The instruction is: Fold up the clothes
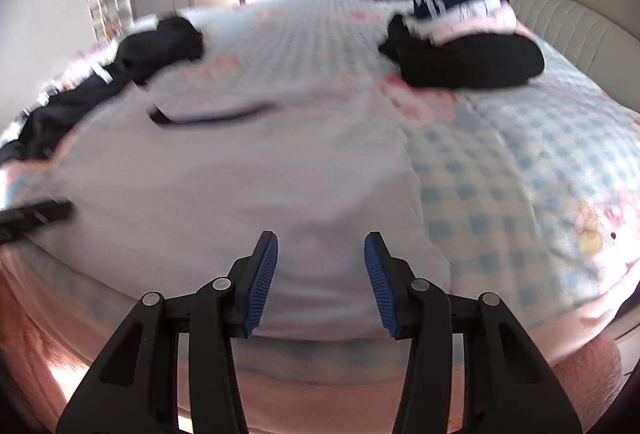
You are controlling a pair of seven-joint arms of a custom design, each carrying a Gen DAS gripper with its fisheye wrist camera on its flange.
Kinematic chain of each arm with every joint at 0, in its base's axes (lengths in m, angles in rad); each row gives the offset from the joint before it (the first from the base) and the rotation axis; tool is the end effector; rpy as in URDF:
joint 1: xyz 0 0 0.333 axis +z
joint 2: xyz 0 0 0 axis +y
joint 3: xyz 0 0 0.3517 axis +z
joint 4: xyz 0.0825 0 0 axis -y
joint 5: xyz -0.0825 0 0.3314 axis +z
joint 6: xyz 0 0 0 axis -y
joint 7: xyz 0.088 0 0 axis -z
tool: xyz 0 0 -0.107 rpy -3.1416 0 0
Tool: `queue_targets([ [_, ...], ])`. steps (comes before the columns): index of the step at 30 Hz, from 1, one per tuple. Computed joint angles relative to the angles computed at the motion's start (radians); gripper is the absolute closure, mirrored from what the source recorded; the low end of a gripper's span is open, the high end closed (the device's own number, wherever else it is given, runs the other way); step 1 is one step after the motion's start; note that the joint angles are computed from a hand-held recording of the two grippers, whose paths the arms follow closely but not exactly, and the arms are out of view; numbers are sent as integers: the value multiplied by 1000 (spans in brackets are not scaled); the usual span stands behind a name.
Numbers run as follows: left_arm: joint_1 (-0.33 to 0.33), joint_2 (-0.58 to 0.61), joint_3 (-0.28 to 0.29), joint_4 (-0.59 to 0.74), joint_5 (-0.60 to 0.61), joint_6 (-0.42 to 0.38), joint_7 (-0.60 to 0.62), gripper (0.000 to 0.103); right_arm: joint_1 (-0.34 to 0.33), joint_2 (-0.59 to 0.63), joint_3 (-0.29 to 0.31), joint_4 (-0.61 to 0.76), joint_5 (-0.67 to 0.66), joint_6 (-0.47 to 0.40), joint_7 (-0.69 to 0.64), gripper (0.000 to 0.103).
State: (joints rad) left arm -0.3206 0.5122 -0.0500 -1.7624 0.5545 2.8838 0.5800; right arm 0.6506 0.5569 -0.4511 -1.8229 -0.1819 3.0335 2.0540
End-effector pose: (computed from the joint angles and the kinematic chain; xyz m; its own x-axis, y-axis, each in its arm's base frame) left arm 0.6234 -0.2683 0.4047 0.0771 -0.9791 0.1883 -0.7970 -0.1740 -0.5784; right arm 0.6454 0.2028 0.3990 0.0184 -0.9987 0.0468 -0.7387 -0.0451 -0.6725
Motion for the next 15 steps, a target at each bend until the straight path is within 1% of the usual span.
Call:
queue_targets([
  [1,3,-10,8,-20,4,16,-9,34,2,7,-14,-2,-3,-14,3,58],
  [2,10,-18,15,-39,6,51,-22,34,17,14,-44,-11,-10,-16,23,58],
  [3,15,-20,19,-44,6,82,-29,34,16,13,-55,-16,-10,-21,35,58],
  [5,20,-23,30,-47,4,137,-37,34,-15,5,-35,-13,5,-28,45,58],
  [6,17,-18,33,-33,6,155,-33,34,-41,-2,-9,-9,15,-12,41,58],
  [8,60,20,-40,27,-39,158,43,34,-92,-2,53,7,36,35,7,56],
  [9,71,41,-69,60,-61,143,82,34,-129,8,105,32,51,47,-34,56],
  [11,80,85,-115,132,-103,103,157,34,-184,29,200,92,88,15,-111,56],
  [13,53,125,-114,200,-121,42,210,34,-224,56,276,156,123,-20,-184,56],
  [14,38,146,-111,236,-128,9,235,34,-216,71,279,179,128,-35,-205,56],
  [15,5,161,-82,269,-121,-38,239,34,-197,88,267,201,123,-57,-219,56],
])
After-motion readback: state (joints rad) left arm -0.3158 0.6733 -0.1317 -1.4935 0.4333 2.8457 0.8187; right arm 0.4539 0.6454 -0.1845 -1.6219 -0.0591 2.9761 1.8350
